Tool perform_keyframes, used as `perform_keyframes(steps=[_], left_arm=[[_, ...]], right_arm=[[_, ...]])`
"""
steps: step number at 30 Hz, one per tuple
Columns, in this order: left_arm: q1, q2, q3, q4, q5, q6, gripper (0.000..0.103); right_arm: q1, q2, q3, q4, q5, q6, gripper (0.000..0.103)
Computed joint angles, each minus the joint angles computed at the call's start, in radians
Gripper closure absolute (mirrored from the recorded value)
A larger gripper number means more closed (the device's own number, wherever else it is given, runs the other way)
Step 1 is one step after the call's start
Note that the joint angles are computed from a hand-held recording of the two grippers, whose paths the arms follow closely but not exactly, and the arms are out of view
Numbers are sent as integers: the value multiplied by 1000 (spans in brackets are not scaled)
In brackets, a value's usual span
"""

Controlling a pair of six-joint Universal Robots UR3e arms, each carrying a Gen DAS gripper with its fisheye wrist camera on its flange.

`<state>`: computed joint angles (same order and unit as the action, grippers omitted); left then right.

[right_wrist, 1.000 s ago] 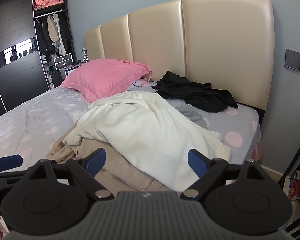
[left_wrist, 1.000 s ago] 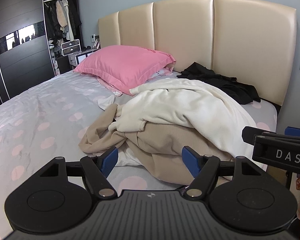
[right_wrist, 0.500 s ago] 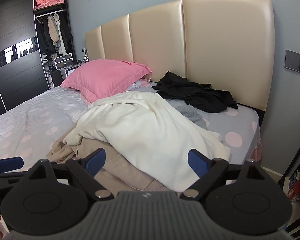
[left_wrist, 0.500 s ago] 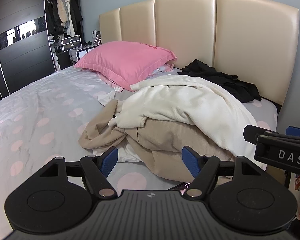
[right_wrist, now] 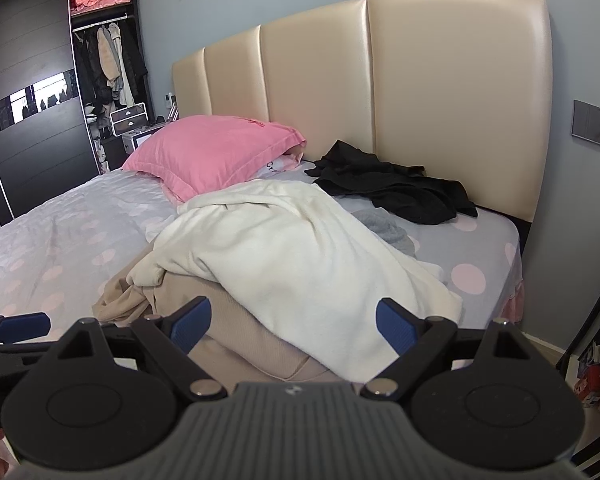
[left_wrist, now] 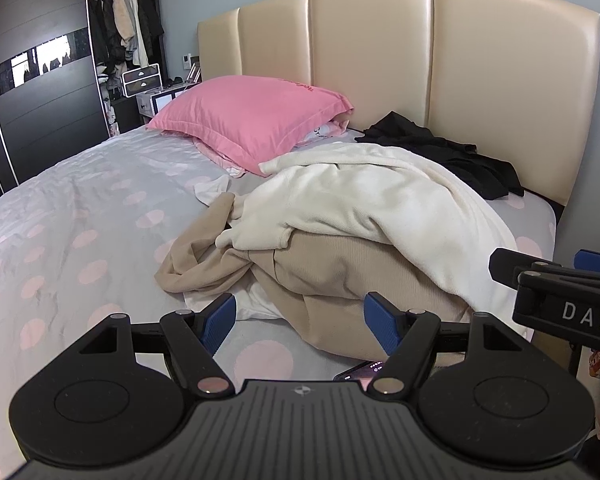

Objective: Fold clothes
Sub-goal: 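Grasp the cream sweater with the left tool while the right tool grasps it too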

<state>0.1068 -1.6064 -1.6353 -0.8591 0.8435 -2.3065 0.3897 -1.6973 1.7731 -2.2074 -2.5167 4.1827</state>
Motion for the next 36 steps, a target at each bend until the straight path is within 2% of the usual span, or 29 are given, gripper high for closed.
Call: perform_keyframes(steps=[6, 11, 17, 21, 26, 27, 28, 29, 30, 31, 33, 36], left_arm=[[-33, -76, 117, -96, 24, 31, 33], [-94, -204, 305, -188, 65, 12, 37], [-170, -357, 548, -293, 83, -52, 37], [-234, -494, 764, -430, 102, -99, 37], [-294, -668, 1032, -605, 97, -153, 37], [-305, -693, 1067, -618, 101, -164, 40], [-317, -721, 1105, -632, 105, -175, 46], [-327, -751, 1149, -651, 109, -187, 61], [-336, -796, 1227, -700, 111, -203, 69], [-338, -817, 1263, -726, 105, -224, 71], [-335, -840, 1296, -745, 87, -240, 84], [-325, -854, 1344, -794, 65, -228, 93]], right_arm=[[-44, -4, -13, 18, 67, -52, 14], [-118, -3, -25, -26, 142, -202, 25], [-320, -30, -2, -99, 318, -410, 26], [-456, -38, 24, -108, 428, -484, 28], [-599, -60, 92, -189, 558, -552, 42], [-625, -64, 105, -204, 591, -567, 47], [-645, -73, 122, -225, 632, -581, 58], [-664, -83, 139, -244, 673, -594, 65], [-681, -90, 153, -261, 710, -606, 80], [-676, -84, 149, -267, 710, -616, 88], [-650, -62, 134, -282, 684, -645, 96], [-636, -58, 129, -297, 683, -646, 98]])
